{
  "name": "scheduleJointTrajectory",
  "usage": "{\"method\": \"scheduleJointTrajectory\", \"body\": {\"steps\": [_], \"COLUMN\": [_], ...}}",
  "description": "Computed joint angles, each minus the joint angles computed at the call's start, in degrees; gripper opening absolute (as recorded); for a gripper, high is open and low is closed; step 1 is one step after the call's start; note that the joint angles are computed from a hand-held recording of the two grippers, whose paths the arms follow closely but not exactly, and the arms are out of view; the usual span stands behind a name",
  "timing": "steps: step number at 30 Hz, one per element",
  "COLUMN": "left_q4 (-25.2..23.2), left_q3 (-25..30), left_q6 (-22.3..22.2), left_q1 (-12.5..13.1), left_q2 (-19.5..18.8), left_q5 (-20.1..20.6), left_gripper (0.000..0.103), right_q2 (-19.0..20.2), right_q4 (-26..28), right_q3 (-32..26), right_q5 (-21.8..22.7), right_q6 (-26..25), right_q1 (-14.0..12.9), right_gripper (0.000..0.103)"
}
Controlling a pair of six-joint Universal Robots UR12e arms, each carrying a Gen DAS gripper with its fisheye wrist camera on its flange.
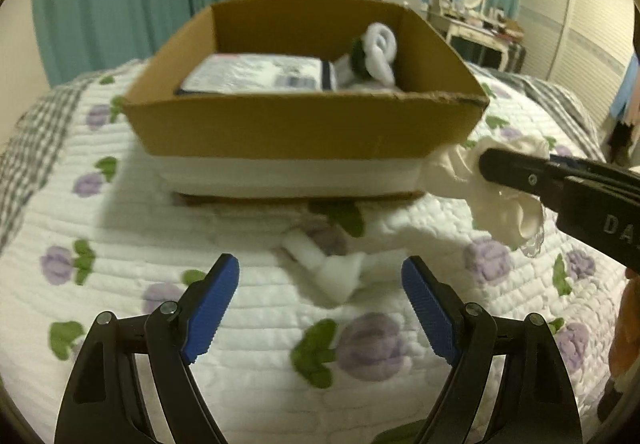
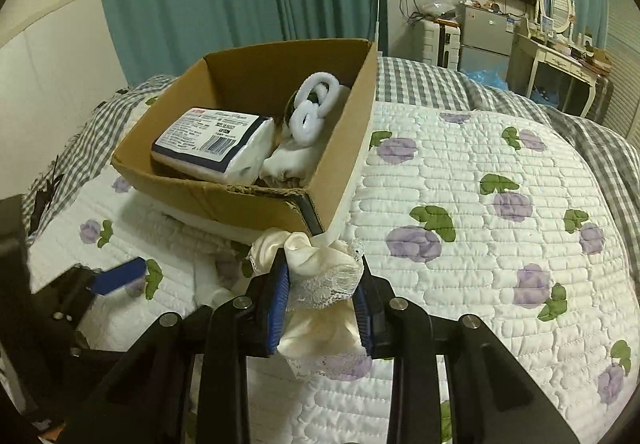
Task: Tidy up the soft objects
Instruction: 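Grasp the cream lace cloth with the right gripper while the left grasps a white sock, then lower the lace cloth and white sock into the box and release both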
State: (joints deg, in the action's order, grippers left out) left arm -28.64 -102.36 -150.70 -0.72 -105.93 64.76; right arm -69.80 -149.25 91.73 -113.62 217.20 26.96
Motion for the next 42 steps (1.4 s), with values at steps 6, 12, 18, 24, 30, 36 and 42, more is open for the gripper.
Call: {"method": "scheduleJointTrajectory", "body": {"steps": [6,12,18,24,30,36,42], "left_q4": [-2.89,-4.67,-8.48,-9.54,-8.37,-5.03,-1.78], "left_q3": [1.72,3.22,3.49,2.83,1.52,-0.4,-0.8], "left_q6": [0.47,1.38,5.35,6.39,6.89,6.81,5.96], "left_q1": [-1.17,-1.24,-0.49,0.67,2.28,3.85,6.02], "left_q2": [-2.37,-3.91,-3.47,-2.25,0.42,4.02,6.78], "left_q5": [0.43,-1.86,-6.59,-8.61,-10.08,-11.87,-16.14], "left_gripper": [0.084,0.069,0.037,0.03,0.03,0.03,0.03], "right_q2": [0.38,0.31,0.2,-0.3,-1.04,-1.54,-1.79], "right_q4": [1.01,0.91,0.81,0.25,-0.95,-2.06,-1.63], "right_q3": [-0.33,0.11,0.3,0.69,0.64,-0.52,-3.25], "right_q5": [0.35,1.53,1.39,-0.01,-3.27,-8.68,-13.3], "right_q6": [-1.1,-0.48,-0.15,0.38,0.4,-0.53,-1.27], "right_q1": [-0.08,-0.46,-0.46,-0.03,1.32,3.74,5.76], "right_gripper": [0.029,0.029,0.029,0.029,0.029,0.029,0.029]}}
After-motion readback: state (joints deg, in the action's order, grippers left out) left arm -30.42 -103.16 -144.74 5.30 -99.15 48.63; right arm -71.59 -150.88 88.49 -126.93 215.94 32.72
